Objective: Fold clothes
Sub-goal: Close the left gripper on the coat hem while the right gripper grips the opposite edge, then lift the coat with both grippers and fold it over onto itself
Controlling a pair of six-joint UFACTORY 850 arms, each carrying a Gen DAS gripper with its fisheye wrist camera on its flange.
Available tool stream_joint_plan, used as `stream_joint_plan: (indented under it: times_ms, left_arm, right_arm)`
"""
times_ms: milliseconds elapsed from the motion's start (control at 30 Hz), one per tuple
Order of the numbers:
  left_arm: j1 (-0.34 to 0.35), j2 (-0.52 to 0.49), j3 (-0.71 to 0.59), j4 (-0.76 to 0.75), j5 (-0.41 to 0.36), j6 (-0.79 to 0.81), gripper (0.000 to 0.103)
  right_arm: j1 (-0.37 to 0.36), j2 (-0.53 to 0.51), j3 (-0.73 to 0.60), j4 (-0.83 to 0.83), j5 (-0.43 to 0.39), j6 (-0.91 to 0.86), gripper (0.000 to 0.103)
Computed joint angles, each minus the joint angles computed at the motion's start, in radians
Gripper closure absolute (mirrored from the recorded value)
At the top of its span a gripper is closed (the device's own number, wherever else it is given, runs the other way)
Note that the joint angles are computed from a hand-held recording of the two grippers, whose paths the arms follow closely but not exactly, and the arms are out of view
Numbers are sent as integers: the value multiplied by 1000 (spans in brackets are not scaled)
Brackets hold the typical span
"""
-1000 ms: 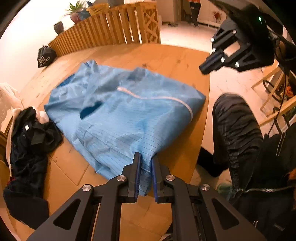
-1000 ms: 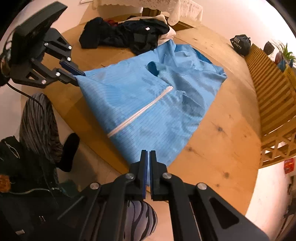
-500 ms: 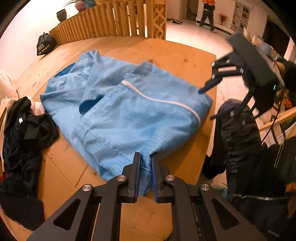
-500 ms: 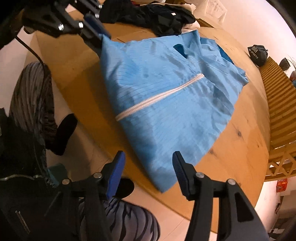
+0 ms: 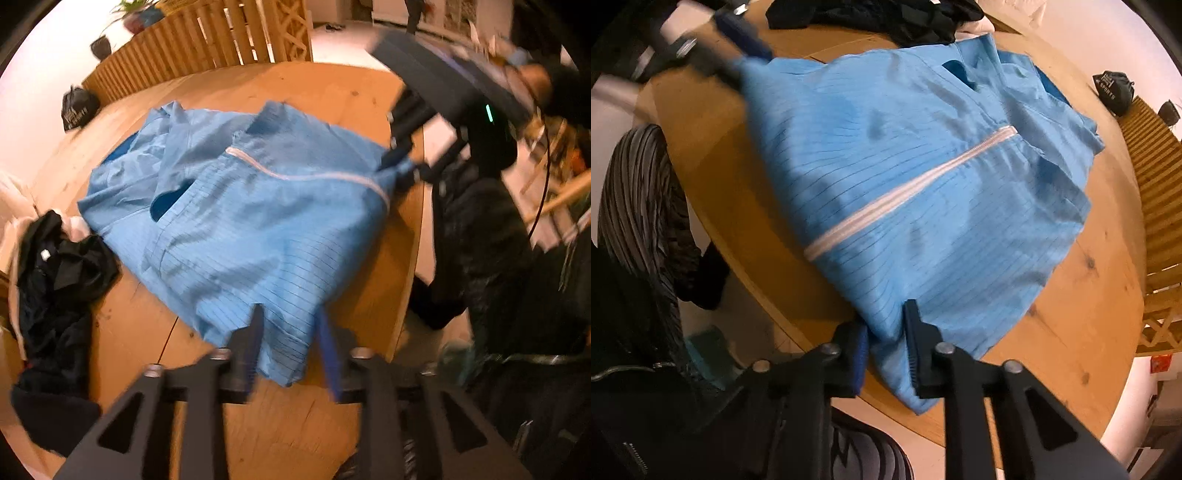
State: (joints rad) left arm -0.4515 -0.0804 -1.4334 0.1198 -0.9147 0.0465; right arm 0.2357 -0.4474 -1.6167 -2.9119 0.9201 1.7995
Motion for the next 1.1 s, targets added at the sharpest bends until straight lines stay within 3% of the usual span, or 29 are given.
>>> stream_joint_plan:
  times_ms: [367,467,600,633,667,733,900,1100]
  left_arm:
    - [-115,-20,48,246,-1,-89,51]
    - [-96,-67,15,257,-43,-129,52]
    - [-92,-87,6,320,-30,-204,52]
    - [-88,-88,6,321,-12,-214,61]
    - [-82,-86,7,314,9,-210,79]
    - [-71,-84,8,302,36,-199,90]
    - [-41,-69,-8,218,50,-174,96]
    - [-51,-39,-45,219,42,-151,97]
  right_arm:
    - [46,-81,-119,-84,103,94,93]
    - [49,-94,-148,-80,141,111,93]
    - [50,-93,-159,-66,149,112,93]
    - [49,-77,-135,-69,134,111,93]
    - [47,-57,-106,-72,116,110,93]
    - [48,-31,-62,-79,79,108,93]
    - [60,9,19,-92,-11,106,93]
    - [52,33,-14,-77,-23,97,96]
